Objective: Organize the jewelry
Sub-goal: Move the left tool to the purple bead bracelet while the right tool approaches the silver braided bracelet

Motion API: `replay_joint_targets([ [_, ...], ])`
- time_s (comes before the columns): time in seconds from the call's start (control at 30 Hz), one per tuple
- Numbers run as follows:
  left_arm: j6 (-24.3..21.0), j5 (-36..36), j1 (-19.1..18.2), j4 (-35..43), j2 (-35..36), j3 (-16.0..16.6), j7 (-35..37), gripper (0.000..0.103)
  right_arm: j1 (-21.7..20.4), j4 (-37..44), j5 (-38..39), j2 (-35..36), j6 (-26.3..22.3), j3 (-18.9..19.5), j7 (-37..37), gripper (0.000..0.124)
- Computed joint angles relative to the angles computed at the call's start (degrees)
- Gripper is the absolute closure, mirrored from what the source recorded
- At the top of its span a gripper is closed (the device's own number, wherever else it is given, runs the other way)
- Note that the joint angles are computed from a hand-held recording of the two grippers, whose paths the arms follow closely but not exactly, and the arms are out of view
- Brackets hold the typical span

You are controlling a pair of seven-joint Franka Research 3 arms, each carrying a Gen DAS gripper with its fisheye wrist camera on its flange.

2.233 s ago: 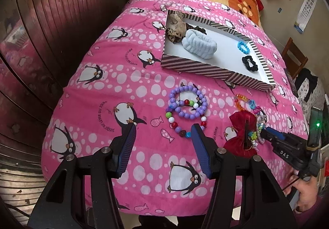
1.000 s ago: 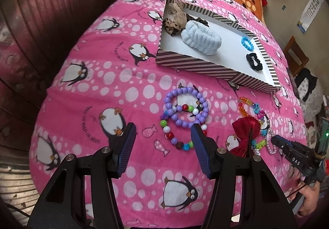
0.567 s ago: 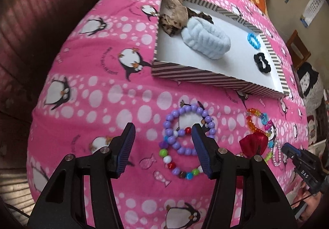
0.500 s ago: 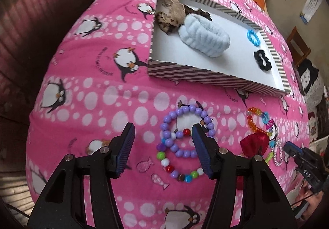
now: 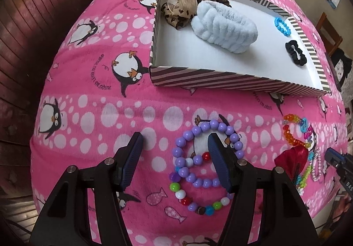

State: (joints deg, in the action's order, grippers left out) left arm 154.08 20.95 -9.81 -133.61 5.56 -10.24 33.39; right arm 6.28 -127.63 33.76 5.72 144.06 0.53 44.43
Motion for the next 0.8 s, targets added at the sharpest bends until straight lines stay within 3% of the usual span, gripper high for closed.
replay_joint_targets([
  [0.3,-1.93,0.55,-0.37,1.88,1.47,-0.21,2.41,0.042,-0.09,0.97,-0.40,0.49,-0.54,0.05,0.66,0.111],
  [0.63,-1.08,3.44,-0.64,3.98,3.78,0.55,3.44,0.039,-0.10,0.13,-0.13,0.16,-0.42,0.10,0.62,0.110],
  [0.67,-0.53,3.57,-0.59,3.81,3.75,0.64,3.43,0.040,-0.16,0.07,0.38,0.09,-0.58,0.14,0.23,0.110],
  [0.8,0.63,6.23,-0.73,2.82,3.06,1.37,1.44,0.067,-0.16,-0.35,1.68,-0.30,-0.40,0.17,-0.46,0.110],
])
